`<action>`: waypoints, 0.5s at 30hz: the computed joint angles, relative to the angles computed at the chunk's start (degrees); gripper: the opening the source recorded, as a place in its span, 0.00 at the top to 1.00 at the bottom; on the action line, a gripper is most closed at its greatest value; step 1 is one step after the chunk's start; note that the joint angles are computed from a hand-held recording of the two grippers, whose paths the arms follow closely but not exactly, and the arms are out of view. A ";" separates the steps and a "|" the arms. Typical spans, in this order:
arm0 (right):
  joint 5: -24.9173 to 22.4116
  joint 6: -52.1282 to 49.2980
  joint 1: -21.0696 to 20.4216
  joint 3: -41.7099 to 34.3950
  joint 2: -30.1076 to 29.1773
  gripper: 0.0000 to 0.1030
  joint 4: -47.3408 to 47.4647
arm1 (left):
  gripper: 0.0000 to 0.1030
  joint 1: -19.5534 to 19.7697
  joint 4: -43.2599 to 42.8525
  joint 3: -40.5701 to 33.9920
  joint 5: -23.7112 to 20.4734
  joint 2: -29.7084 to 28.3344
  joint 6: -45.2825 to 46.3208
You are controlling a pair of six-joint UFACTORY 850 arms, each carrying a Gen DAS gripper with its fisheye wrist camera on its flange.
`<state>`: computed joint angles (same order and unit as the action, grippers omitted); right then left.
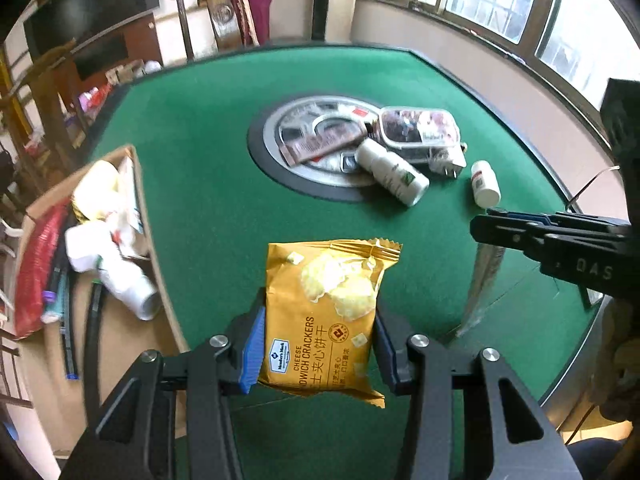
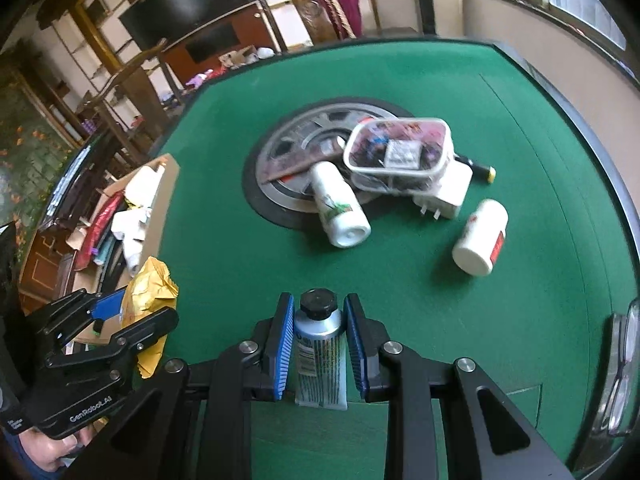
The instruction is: Organize objects
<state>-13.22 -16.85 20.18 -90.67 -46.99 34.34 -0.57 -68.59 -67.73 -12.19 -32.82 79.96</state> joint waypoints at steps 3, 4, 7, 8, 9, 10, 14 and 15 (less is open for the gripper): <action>0.19 -3.55 0.46 -0.43 0.23 0.74 2.86 | 0.56 0.23 -7.08 1.42 1.23 1.68 7.10; 0.35 -4.65 0.63 -0.45 0.42 0.74 3.73 | 0.56 0.39 -10.43 2.10 1.64 2.47 10.46; 0.56 -7.03 1.33 -1.15 0.65 0.74 5.14 | 0.56 1.24 -20.64 4.05 2.38 4.88 20.64; 0.62 -7.99 1.65 -1.52 0.69 0.74 5.82 | 0.56 1.52 -23.38 4.56 2.54 5.52 23.33; 0.57 -8.87 1.89 -1.85 0.69 0.74 6.51 | 0.56 1.86 -26.70 5.02 2.68 6.08 26.49; 0.39 -9.50 2.09 -2.22 0.64 0.74 6.96 | 0.56 2.18 -29.14 5.41 2.70 6.55 28.78; -0.53 -12.71 3.19 -4.13 0.28 0.74 9.33 | 0.56 3.44 -40.50 6.88 3.11 8.11 39.80; -0.79 -13.28 3.49 -4.58 0.17 0.74 9.73 | 0.56 3.70 -42.39 7.08 3.13 8.29 41.58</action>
